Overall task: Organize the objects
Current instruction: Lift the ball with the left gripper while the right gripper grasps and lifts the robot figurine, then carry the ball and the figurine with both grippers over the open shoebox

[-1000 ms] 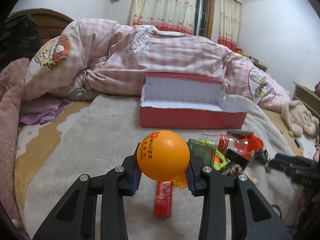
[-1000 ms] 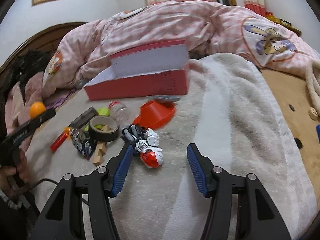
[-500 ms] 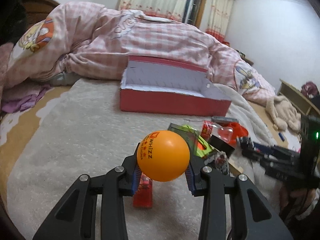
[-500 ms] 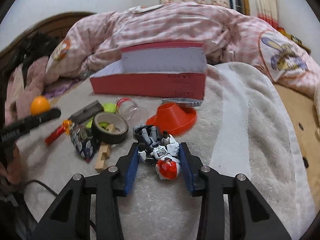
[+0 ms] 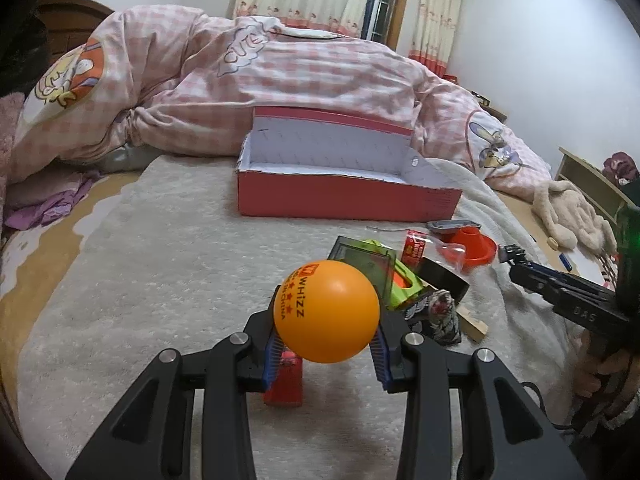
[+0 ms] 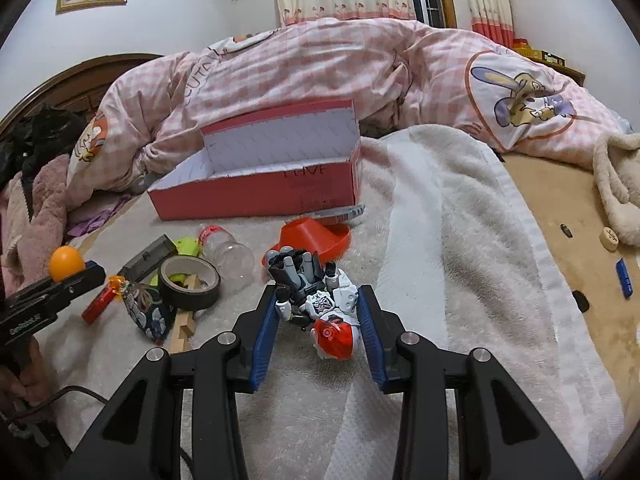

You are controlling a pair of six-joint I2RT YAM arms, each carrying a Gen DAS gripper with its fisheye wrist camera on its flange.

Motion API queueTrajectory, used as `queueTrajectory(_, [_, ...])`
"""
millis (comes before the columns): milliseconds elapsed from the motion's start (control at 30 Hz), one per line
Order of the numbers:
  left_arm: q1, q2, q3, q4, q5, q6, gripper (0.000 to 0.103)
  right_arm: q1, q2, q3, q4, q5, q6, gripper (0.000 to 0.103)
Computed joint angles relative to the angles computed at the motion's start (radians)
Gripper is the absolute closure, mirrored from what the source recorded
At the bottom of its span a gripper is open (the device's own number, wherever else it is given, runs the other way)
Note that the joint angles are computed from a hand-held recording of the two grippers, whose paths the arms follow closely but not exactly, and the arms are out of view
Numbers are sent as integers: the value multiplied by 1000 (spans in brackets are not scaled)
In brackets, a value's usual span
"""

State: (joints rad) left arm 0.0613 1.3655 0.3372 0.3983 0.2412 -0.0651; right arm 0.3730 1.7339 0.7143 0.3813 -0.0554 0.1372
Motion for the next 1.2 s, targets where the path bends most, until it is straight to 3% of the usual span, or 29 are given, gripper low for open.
queueTrajectory(200, [11,-46,21,-70,22,-5,67,6,-46,-23,-5,-1,3,63])
queueTrajectory(400, [-20,-78,84,-135,-25,19,67,31,-79,10,-55,5,-11,63])
queueTrajectory(1200, [15,84,417,-277,-16,62,67,83,69,398,-265,-10,-36,63])
